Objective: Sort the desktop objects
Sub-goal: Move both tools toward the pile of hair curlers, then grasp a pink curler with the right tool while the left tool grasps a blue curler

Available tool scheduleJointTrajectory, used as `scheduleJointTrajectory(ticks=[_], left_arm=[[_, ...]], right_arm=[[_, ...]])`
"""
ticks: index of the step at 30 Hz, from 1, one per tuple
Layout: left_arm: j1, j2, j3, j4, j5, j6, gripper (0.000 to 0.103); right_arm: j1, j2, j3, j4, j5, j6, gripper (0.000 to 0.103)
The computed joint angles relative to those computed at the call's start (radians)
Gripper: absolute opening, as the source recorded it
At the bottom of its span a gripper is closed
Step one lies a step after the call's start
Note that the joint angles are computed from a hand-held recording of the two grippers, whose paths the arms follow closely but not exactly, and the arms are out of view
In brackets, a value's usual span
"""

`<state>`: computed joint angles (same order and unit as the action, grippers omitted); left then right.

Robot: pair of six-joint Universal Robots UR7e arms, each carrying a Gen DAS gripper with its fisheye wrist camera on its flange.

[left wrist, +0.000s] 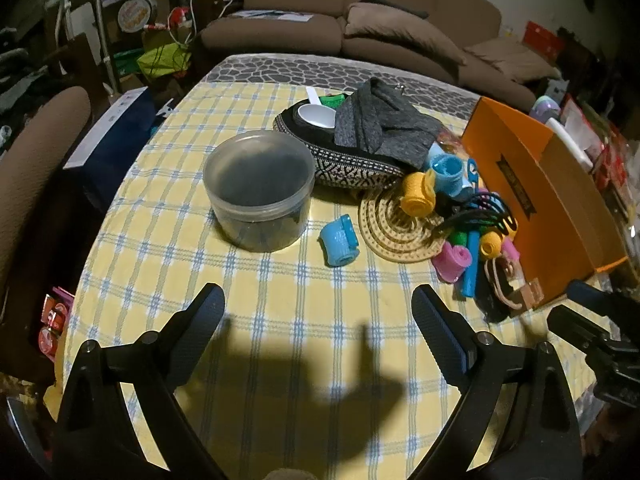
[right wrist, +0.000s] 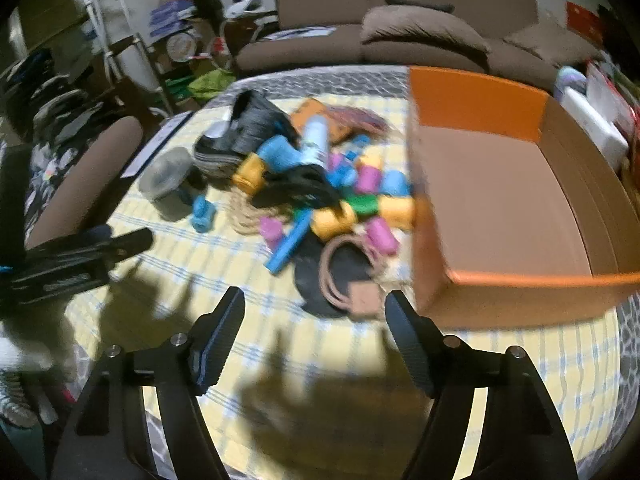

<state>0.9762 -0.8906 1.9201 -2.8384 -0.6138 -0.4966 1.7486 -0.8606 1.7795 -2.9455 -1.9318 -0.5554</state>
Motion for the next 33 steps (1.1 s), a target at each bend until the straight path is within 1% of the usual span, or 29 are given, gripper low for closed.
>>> scheduleJointTrajectory(ticks=[1,2,3,5,9,13,18,20,24,25,28,29,31,33], left_arm=[[0.007,0.004,-0.009,0.000,-0.012,-0.001,0.083],[0.016,0.007,-0.021,0.013,-0.028,-0.014,0.073],[0.023,0.009,-0.033,0.035,-0.038,-0.032,0.071],[0.035,0.018,-0.052,0.045,-0.050,-0.040,0.071],[0.042,0.035,-0.076,0.056,-0.040,-0.013,0.073],[0.058,0.036,-0.094,0.087,-0.044,-0.014,0.073],[0.071,0.023,-0.092,0.110,-0.075,-0.022,0.073],[0.069,0.022,-0.092,0.111,-0.075,-0.016,0.073],[0.064,0.024,-0.093,0.119,-0.065,0.000,0.073],[0.064,0.027,-0.098,0.126,-0.062,0.003,0.073],[0.067,0.036,-0.109,0.137,-0.068,0.003,0.073],[0.068,0.038,-0.113,0.140,-0.068,0.002,0.072],[0.072,0.043,-0.119,0.142,-0.071,-0.001,0.072],[0.075,0.047,-0.123,0.141,-0.078,-0.007,0.071]], right_arm=[[0.004,0.006,-0.011,0.014,0.006,-0.003,0.061],[0.012,0.019,-0.028,0.033,0.007,-0.002,0.053],[0.017,0.030,-0.042,0.043,0.007,-0.005,0.052],[0.031,0.067,-0.078,0.047,-0.007,-0.021,0.052],[0.042,0.133,-0.135,0.056,-0.009,-0.063,0.052],[0.048,0.190,-0.184,0.045,-0.039,-0.116,0.052],[0.040,0.227,-0.224,0.050,-0.040,-0.134,0.052],[0.037,0.234,-0.231,0.055,-0.034,-0.135,0.052],[0.029,0.250,-0.244,0.074,-0.032,-0.128,0.048],[0.028,0.254,-0.244,0.071,-0.035,-0.137,0.045],[0.028,0.270,-0.253,0.076,-0.062,-0.156,0.031],[0.026,0.275,-0.258,0.084,-0.069,-0.154,0.020],[0.021,0.276,-0.263,0.097,-0.063,-0.138,0.020],[0.016,0.264,-0.262,0.108,-0.036,-0.117,0.020]])
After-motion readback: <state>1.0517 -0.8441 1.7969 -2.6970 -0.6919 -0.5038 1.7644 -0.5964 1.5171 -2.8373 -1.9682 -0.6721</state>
